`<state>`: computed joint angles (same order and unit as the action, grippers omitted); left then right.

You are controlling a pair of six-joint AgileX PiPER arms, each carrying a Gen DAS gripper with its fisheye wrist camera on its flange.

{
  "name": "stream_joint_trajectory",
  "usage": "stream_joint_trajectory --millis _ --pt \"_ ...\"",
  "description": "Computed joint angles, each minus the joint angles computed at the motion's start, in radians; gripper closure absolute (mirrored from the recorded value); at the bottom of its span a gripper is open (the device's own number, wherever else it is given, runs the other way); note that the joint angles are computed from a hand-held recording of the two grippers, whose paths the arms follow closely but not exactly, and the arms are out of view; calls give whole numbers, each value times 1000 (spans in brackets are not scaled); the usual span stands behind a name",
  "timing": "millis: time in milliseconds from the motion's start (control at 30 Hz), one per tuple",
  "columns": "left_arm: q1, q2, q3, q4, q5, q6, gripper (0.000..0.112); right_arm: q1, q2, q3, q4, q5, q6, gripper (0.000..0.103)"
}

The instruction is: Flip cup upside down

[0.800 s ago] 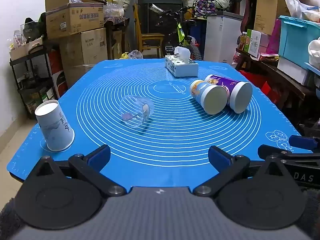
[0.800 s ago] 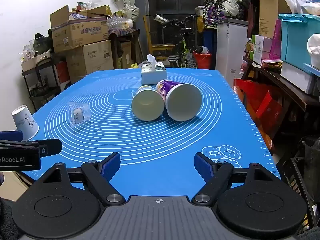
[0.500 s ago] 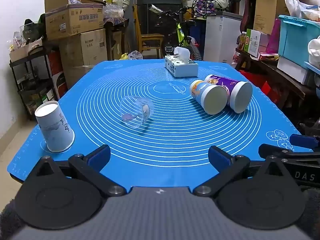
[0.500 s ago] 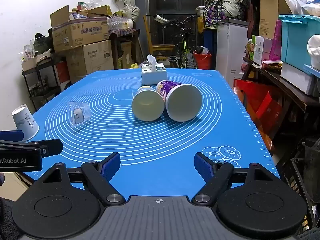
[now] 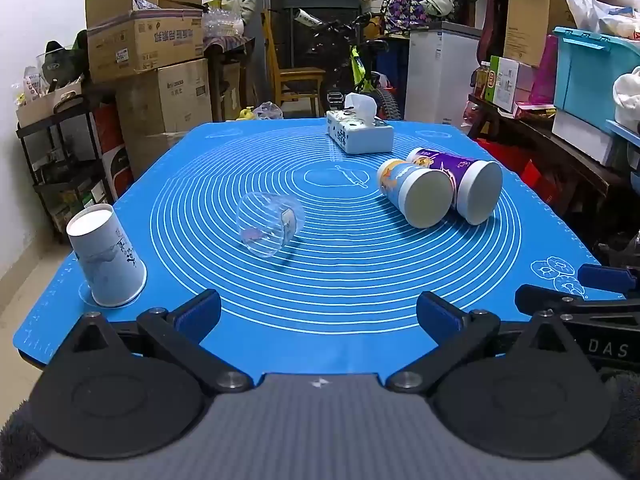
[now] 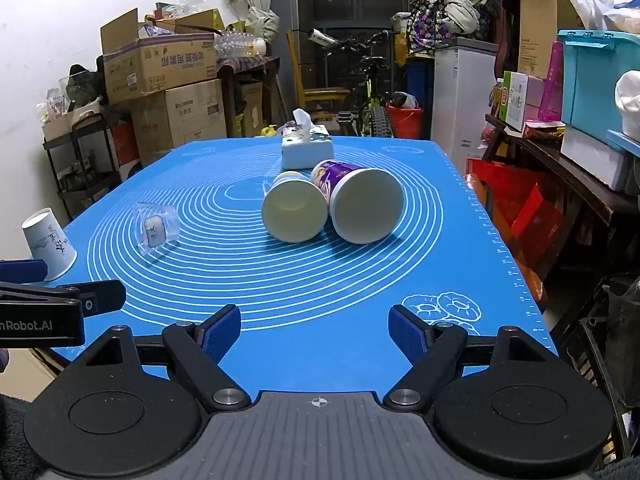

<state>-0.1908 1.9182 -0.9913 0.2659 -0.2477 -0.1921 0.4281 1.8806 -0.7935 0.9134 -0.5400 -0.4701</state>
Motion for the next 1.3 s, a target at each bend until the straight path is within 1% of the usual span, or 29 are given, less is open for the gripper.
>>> stream_joint_trajectory --millis 167,233,300,567,1000,1300 --pt "3 -6 8 26 -8 -20 10 1 1 -2 3 0 -3 20" --pt "-4 8 7 -17 -20 26 10 1 1 -2 3 0 -4 20" --pt "-8 9 6 -29 -18 36 10 0 0 -1 4 0 -5 20" --pt "1 15 0 22 -21 -7 10 0 -1 0 3 -1 -5 20" --pt "3 14 0 12 -24 3 10 1 -2 0 9 -2 -10 20" --pt "9 19 -4 30 -22 -8 10 -4 -1 -1 4 2 -10 20"
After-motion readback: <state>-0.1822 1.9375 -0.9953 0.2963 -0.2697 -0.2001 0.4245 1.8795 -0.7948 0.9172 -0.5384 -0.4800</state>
